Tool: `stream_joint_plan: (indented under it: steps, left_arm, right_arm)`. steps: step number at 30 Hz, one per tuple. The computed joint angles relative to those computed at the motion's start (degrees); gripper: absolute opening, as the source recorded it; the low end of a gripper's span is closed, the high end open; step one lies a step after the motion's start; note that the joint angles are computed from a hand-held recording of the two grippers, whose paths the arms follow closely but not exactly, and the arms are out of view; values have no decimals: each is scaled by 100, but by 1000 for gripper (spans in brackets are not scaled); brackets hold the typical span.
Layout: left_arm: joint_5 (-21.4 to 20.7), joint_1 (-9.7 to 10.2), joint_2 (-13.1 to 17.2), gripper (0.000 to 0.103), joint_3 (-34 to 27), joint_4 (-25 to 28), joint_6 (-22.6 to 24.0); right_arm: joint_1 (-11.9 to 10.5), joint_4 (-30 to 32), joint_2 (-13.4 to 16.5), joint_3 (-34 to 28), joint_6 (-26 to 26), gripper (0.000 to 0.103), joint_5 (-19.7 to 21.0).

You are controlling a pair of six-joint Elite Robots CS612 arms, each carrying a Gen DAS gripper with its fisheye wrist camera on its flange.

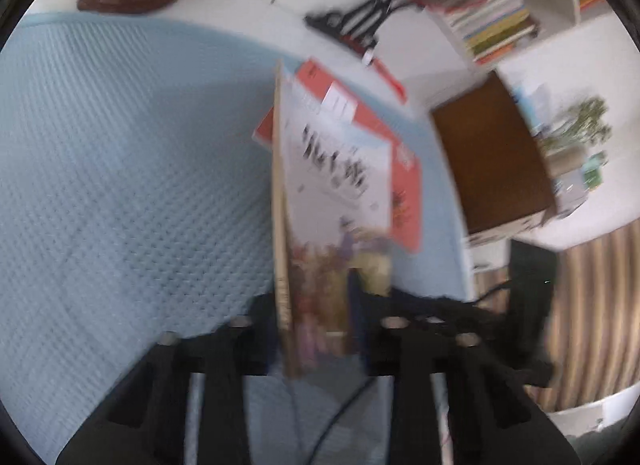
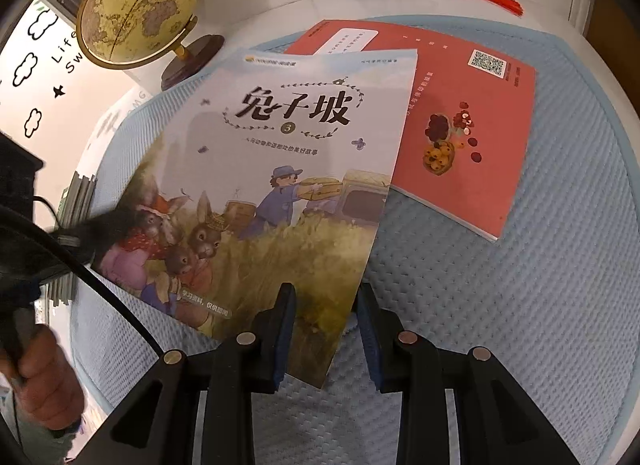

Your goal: Organize books

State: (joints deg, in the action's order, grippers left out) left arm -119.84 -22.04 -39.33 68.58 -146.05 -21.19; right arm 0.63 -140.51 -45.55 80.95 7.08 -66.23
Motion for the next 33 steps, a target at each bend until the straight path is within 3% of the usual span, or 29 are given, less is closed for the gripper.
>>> stream_joint_plan:
  steps: [4,8,10,13,15,18,21,23,25,27,30,33]
  left_arm:
    - [144,-90,141,11,-190,269,127]
    - [-528,0,327,11,-382,-9,-440]
    - [-924,73,392,11,-461,-122,-603]
    - [-1384,126,485,11,-570,-266,-896]
    - [-1646,156,559,11,-624,-421,-1211]
    - [-1862,189,584,11,-583,-660,-1643]
    - [-1884,185,573,11,-578,-610,-1672]
    - [-1735,160,521,11,-567,-393,-1487]
    - [-1362,115,417,11,-540,-10,-1095]
    - [-680,24,255,13,-488,492,-572]
    - [85,-124,74,13,-389,763,29]
    - [751,-270,-119,13,-208,797,500]
  right_arm:
    - [-30,-1,-28,51,-1,30,64]
    - [-81,336,-27,-49,67,31,221]
    - [-164,462,-54,-27,169,37,516]
    - [-342,216,-117,199,488,60,1186]
    - [-455,-43,-96,329,753,61,1687]
    - [-636,-712,56,539,1599,61,2561]
    - [-747,-2067,368,685,2969,58,3404]
    - [-767,-2563,498,676,3486,40,3656]
    - [-753,-2540,472,696,3457,33,3578]
    - [-711,-2315,359,720,3085,28,3325]
    - [-617,-1854,161,700,2382,21,2836]
    - [-412,-1246,-107,643,1370,21,1859]
